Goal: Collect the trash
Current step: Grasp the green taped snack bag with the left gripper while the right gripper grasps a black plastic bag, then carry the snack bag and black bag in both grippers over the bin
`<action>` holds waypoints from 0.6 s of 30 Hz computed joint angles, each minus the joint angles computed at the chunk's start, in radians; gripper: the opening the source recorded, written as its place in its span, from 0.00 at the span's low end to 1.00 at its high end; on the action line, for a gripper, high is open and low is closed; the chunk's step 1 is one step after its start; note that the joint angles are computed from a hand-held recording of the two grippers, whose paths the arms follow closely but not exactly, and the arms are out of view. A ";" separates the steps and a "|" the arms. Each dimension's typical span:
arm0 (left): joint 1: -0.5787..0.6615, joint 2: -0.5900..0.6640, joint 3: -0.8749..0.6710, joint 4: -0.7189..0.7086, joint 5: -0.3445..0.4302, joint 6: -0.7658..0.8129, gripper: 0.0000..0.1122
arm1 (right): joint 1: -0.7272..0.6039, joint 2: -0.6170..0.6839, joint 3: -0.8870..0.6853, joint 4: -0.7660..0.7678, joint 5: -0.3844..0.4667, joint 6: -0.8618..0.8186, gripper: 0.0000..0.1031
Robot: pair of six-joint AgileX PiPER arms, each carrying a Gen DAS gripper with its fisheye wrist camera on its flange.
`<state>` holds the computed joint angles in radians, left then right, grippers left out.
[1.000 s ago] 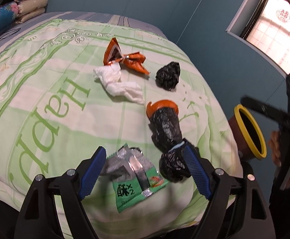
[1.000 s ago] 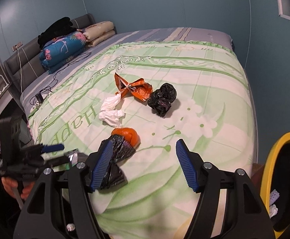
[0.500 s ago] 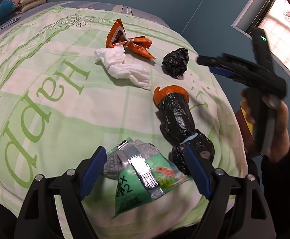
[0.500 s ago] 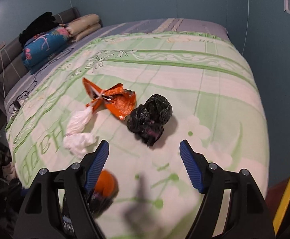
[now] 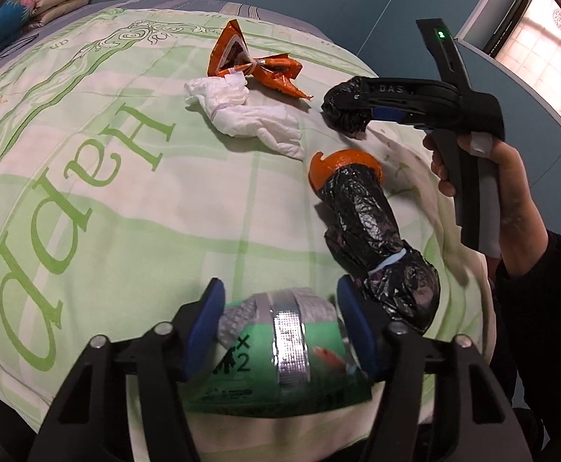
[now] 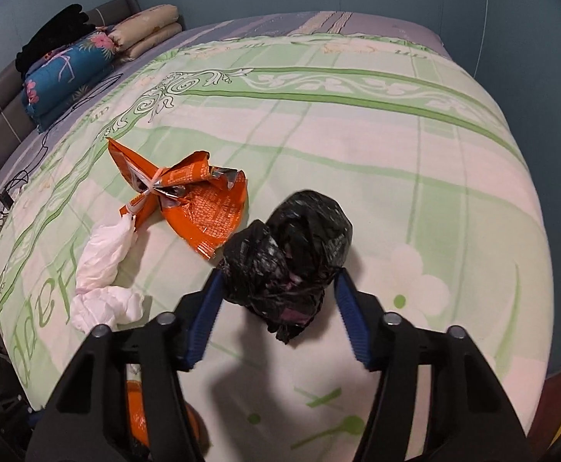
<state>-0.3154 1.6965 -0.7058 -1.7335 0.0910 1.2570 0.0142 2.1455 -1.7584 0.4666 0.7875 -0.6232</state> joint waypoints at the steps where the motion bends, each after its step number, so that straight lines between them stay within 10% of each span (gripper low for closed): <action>1: -0.004 0.004 -0.003 0.051 -0.004 -0.051 0.46 | 0.000 0.007 -0.009 -0.003 0.005 0.008 0.43; 11: -0.029 -0.024 0.006 0.318 -0.035 -0.318 0.34 | -0.006 -0.058 0.092 0.032 -0.072 -0.030 0.29; 18: -0.022 -0.090 0.045 0.150 -0.018 -0.168 0.32 | -0.050 -0.171 0.177 0.222 0.034 -0.192 0.28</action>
<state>-0.3377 1.6064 -0.6606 -1.5836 0.0729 1.0888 -0.0358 1.9743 -1.5814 0.6888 0.8215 -0.8152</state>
